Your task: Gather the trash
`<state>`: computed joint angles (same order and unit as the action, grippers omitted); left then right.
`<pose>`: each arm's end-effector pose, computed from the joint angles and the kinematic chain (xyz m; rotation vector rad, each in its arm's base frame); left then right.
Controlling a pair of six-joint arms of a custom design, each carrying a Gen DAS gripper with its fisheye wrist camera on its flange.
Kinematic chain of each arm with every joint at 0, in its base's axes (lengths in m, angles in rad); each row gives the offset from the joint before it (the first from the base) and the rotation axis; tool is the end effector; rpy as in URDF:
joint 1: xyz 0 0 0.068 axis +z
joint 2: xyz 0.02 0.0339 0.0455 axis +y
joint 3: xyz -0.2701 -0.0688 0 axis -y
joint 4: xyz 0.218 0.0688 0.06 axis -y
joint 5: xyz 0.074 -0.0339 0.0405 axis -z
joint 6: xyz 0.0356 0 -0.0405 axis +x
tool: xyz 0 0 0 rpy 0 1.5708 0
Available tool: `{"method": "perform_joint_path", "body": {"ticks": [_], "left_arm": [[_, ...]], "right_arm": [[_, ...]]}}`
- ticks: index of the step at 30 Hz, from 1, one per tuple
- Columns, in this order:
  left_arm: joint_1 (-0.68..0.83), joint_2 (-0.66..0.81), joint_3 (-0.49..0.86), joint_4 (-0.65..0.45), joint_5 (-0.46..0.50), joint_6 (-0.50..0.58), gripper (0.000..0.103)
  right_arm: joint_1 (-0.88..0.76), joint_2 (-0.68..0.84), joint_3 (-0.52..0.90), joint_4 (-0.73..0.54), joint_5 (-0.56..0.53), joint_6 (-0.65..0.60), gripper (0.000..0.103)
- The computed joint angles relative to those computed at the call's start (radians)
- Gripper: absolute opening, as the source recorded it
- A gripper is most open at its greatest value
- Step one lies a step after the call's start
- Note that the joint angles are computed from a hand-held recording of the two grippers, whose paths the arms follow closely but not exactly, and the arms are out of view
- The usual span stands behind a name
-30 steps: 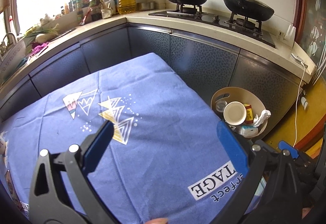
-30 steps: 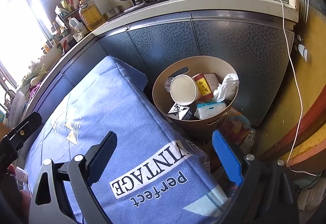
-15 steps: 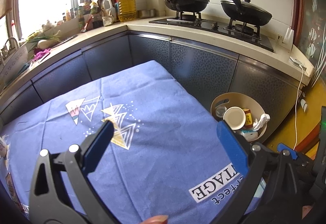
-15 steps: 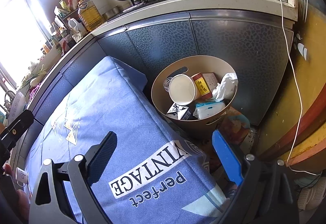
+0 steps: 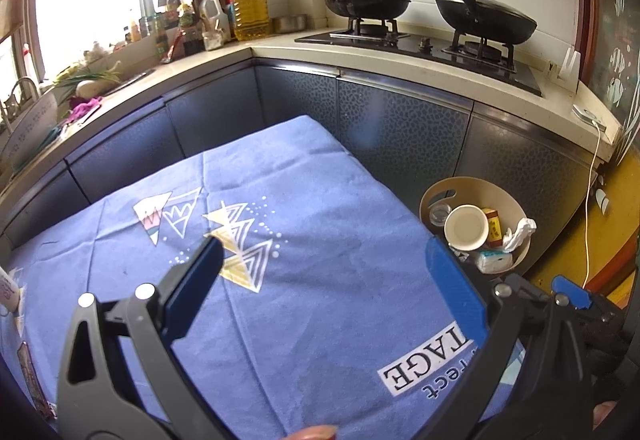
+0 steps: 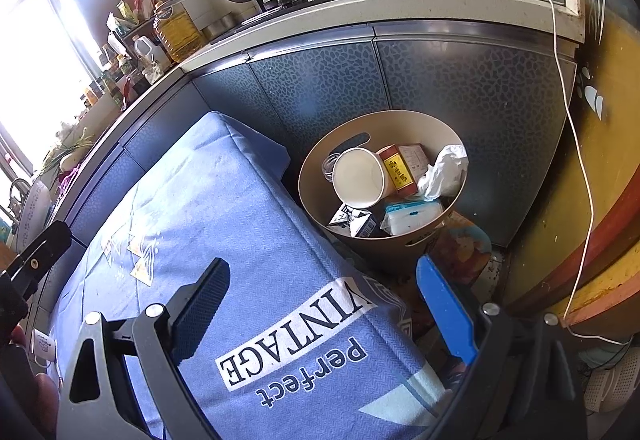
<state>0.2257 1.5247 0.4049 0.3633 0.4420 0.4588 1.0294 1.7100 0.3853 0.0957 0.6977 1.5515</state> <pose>0.2313 0.0375 0.1404 0.4747 2.1935 -0.1495 0.1241 0.1619 0.0888 0.7581 2.2592 0.1551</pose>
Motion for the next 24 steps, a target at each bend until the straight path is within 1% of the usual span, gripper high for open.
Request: {"method": "perform_joint_path", "body": {"ticks": [7, 12, 15, 21, 24], "left_arm": [[-0.018, 0.037, -0.01, 0.023, -0.026, 0.02, 0.097], [-0.039, 0.058, -0.04, 0.088, -0.052, 0.014, 0.097], [-0.044, 0.059, -0.047, 0.096, -0.046, 0.013, 0.097], [-0.045, 0.076, -0.043, 0.106, -0.047, 0.001, 0.097], [-0.046, 0.081, -0.039, 0.101, -0.047, 0.001, 0.097]], "right_arm": [[0.007, 0.007, 0.015, -0.017, -0.001, 0.007, 0.092], [0.025, 0.01, 0.025, -0.038, 0.011, 0.019, 0.092], [0.03, 0.003, 0.021, -0.036, 0.017, 0.025, 0.092], [0.037, -0.001, 0.009, -0.005, 0.024, -0.005, 0.092], [0.037, 0.004, 0.016, -0.01, 0.022, -0.01, 0.092]]}}
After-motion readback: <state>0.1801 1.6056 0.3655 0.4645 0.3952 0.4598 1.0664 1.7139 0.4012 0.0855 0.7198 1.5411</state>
